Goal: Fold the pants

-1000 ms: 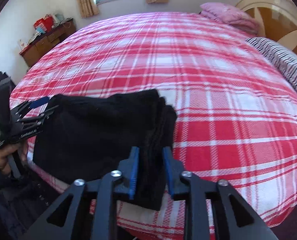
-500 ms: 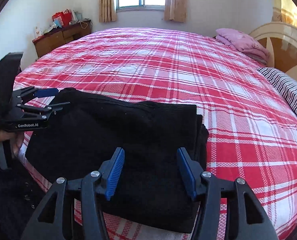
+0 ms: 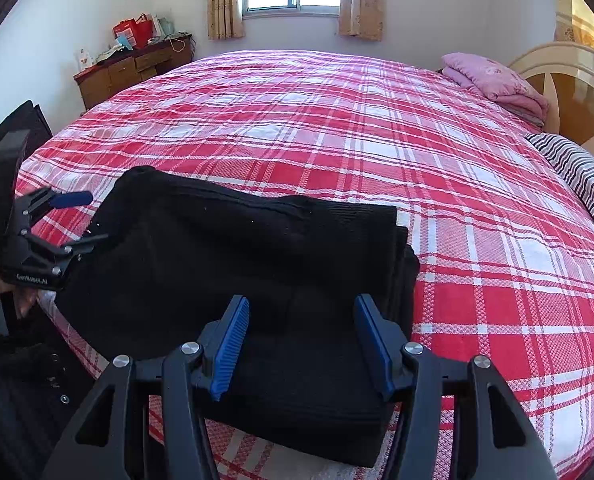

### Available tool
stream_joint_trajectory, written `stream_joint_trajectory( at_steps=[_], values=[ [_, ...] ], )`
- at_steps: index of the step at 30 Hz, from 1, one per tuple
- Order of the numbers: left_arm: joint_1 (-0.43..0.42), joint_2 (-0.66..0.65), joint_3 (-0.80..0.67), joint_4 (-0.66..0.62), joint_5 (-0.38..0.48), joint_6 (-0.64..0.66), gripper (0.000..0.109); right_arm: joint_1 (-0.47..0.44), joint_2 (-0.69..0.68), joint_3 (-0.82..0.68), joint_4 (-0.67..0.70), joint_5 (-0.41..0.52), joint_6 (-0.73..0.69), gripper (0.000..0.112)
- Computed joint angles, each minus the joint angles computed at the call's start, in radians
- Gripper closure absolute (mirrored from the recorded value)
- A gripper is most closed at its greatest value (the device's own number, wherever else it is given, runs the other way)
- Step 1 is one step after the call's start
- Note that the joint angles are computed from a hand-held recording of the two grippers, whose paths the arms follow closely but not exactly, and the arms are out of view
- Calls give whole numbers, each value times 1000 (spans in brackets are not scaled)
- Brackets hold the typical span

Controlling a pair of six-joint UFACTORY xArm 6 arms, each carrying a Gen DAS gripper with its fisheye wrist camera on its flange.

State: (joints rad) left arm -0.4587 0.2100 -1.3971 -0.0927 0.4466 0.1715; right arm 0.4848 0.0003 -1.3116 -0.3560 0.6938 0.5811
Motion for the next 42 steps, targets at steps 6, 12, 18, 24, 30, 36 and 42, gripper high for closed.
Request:
stream_joint_trajectory(
  at_steps=[6,12,18,24,30,36,42],
  values=[
    [2,6,-3,8,0,-21,6,-2,43,-116,-12,-15,6,55],
    [-4,-17,26,103,-57,-75,6,-68,213,-291,113,81,-2,55],
    [6,-13,21,117,-55,-98,6,-125,151,-171,184,7,43,55],
    [4,-29,34,152,-72,-120,6,-86,-11,-36,9,-44,181,55],
    [-4,-27,37,186,-61,-118,6,5,-155,153,196,-164,-18,54],
    [-5,-19,33,139,-42,-87,6,42,-144,157,71,-40,12,54],
    [-6,-19,32,45,-23,-23,6,36,-160,165,86,-64,12,54]
  ],
)
